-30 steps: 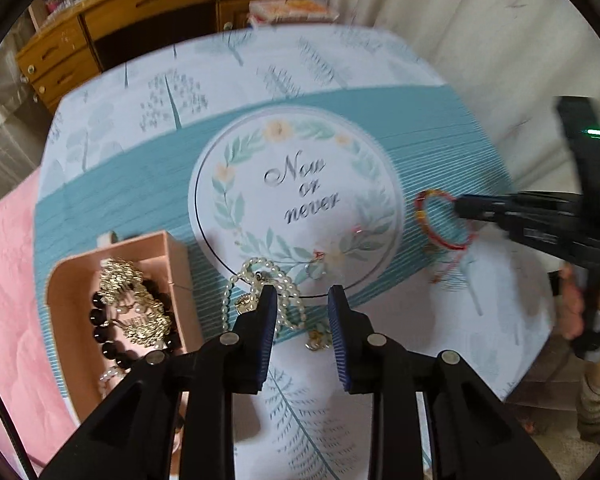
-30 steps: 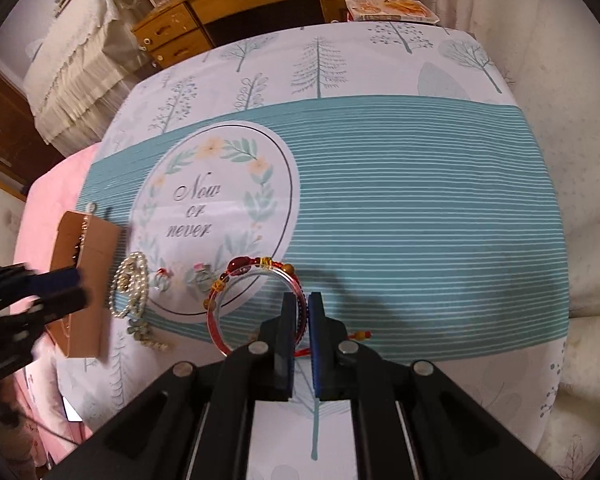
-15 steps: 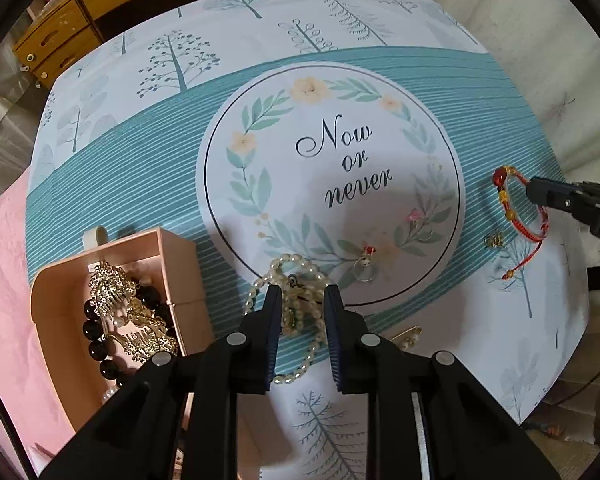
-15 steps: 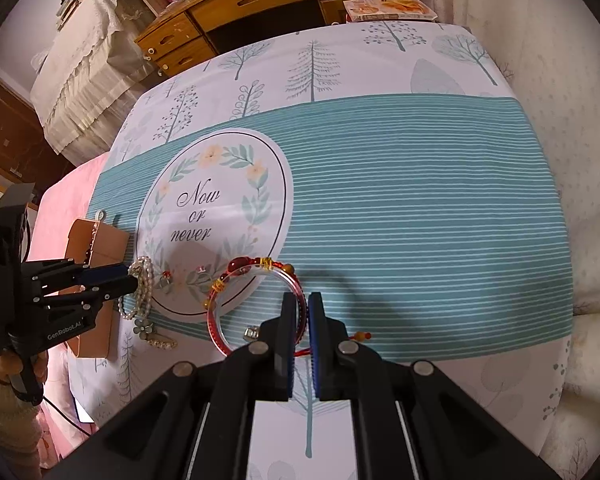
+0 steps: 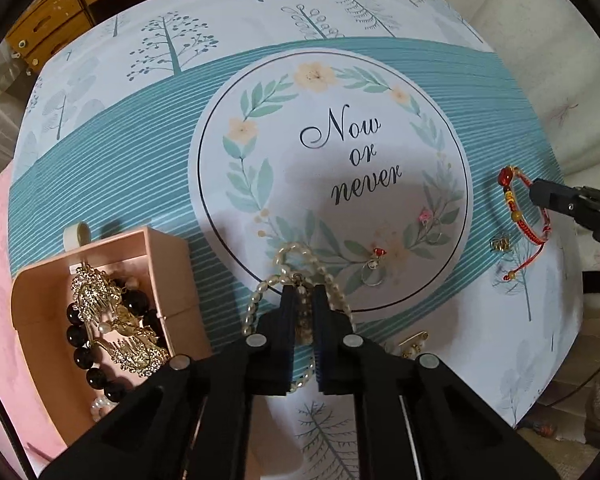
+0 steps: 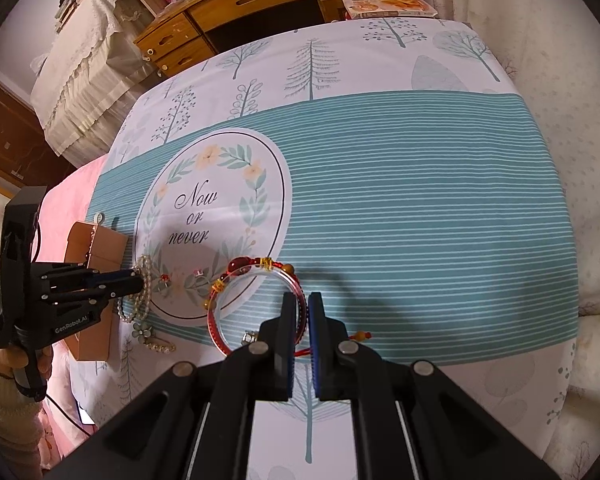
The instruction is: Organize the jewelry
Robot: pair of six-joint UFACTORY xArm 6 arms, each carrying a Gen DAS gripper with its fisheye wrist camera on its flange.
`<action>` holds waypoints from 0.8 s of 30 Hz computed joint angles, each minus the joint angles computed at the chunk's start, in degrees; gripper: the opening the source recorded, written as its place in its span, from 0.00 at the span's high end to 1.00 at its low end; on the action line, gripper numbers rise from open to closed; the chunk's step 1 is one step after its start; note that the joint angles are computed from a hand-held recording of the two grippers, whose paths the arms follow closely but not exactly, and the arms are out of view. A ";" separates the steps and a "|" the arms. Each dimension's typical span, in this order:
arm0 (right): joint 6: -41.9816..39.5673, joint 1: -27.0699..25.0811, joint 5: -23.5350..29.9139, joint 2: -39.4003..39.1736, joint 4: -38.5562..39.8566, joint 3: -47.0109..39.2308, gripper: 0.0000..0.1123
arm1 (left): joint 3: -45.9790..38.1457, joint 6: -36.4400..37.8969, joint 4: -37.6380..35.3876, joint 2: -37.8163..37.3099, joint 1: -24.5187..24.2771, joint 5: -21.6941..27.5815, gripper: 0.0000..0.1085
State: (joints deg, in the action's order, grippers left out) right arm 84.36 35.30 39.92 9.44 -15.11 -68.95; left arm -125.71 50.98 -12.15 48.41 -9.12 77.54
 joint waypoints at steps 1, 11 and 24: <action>0.16 0.01 -0.04 -0.10 -0.11 0.06 0.95 | -0.04 0.01 -0.57 -0.03 0.15 0.03 0.97; 2.43 1.53 2.44 -1.12 -4.94 -3.58 0.95 | -0.55 2.47 -11.36 -4.92 4.72 5.27 0.98; 0.04 6.04 9.84 7.19 -12.70 -24.79 0.95 | -8.89 4.45 -27.88 -9.97 14.52 13.15 0.98</action>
